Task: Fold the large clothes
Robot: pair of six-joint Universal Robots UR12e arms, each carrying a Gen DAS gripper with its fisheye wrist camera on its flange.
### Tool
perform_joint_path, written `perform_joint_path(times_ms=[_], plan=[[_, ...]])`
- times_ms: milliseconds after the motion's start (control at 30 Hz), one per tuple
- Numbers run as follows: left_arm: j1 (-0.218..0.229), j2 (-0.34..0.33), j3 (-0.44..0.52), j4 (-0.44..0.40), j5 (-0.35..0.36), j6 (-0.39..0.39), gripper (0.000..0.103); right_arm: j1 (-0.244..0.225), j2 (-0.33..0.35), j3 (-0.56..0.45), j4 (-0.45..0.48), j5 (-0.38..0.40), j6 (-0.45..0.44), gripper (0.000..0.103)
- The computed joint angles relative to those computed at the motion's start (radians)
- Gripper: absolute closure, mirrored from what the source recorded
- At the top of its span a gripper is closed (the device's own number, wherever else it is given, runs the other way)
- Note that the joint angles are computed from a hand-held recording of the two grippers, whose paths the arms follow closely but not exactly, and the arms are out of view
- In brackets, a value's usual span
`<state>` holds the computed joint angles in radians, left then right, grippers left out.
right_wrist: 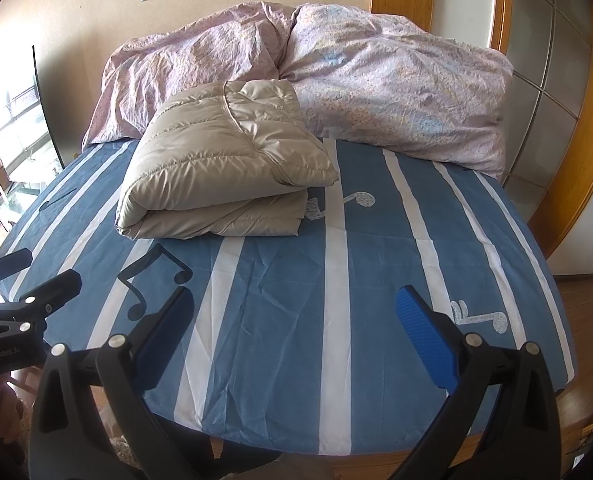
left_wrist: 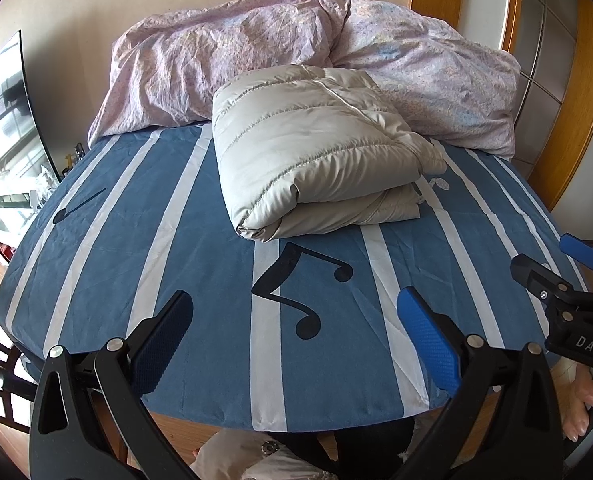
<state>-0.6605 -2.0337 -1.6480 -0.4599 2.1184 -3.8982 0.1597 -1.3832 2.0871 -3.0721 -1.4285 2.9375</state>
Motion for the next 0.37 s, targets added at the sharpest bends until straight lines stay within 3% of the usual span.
perform_joint_path(times_ms=[367], plan=[[0.003, 0.002, -0.001, -0.002, -0.01, 0.002, 0.001, 0.0, 0.001, -0.001, -0.001, -0.001, 0.0, 0.002]])
